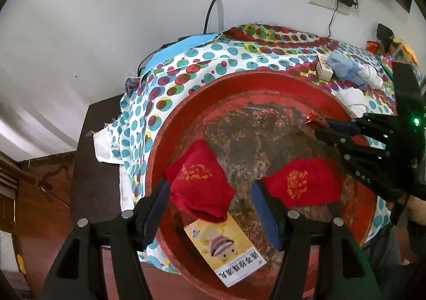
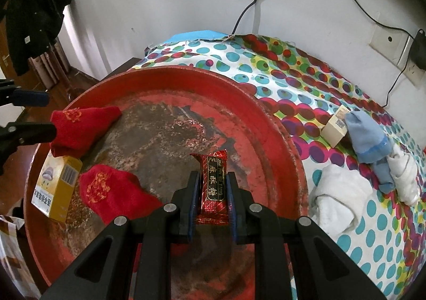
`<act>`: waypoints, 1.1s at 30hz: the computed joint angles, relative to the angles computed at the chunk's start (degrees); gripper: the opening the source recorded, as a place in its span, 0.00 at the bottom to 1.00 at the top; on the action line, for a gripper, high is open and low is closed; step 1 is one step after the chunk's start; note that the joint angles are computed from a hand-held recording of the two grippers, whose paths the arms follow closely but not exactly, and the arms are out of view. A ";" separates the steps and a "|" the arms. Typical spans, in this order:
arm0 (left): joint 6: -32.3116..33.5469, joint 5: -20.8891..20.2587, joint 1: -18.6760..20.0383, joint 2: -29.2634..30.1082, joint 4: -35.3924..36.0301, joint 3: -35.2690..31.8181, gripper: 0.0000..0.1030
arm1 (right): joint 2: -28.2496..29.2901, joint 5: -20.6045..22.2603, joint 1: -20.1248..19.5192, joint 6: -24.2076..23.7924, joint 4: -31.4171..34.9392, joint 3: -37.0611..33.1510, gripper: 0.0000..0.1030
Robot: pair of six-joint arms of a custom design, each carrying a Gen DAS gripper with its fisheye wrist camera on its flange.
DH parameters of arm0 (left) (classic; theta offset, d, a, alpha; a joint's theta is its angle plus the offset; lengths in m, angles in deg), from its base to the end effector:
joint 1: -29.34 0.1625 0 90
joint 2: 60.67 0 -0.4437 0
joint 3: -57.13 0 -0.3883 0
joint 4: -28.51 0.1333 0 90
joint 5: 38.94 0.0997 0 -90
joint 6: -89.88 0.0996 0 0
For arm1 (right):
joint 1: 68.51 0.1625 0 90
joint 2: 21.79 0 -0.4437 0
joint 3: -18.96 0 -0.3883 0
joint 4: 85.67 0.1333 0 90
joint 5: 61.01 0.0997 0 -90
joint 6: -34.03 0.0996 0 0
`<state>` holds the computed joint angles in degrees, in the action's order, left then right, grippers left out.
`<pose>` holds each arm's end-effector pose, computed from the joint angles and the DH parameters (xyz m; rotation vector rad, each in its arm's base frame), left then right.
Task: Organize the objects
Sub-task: 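Carry the red candy bar onto the tray and open the right tool, then move both tools back toward the white socks on the bed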
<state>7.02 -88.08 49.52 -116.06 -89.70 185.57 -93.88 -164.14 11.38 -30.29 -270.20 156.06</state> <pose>-0.2908 -0.3183 0.0325 0.0848 2.1916 -0.5734 0.0326 -0.4477 0.1975 1.1263 -2.3754 0.3684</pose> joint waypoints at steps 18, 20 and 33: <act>-1.35 -1.41 -2.92 0.92 1.10 -0.51 0.64 | -3.80 2.85 -0.19 0.41 0.64 1.24 0.39; -0.83 -1.48 -2.86 1.21 0.34 -0.67 0.64 | -4.77 3.20 -0.34 0.20 1.10 1.39 0.39; 4.50 -0.80 -1.69 6.08 -2.70 -5.12 0.64 | -13.54 7.53 -5.89 0.24 7.00 1.16 0.45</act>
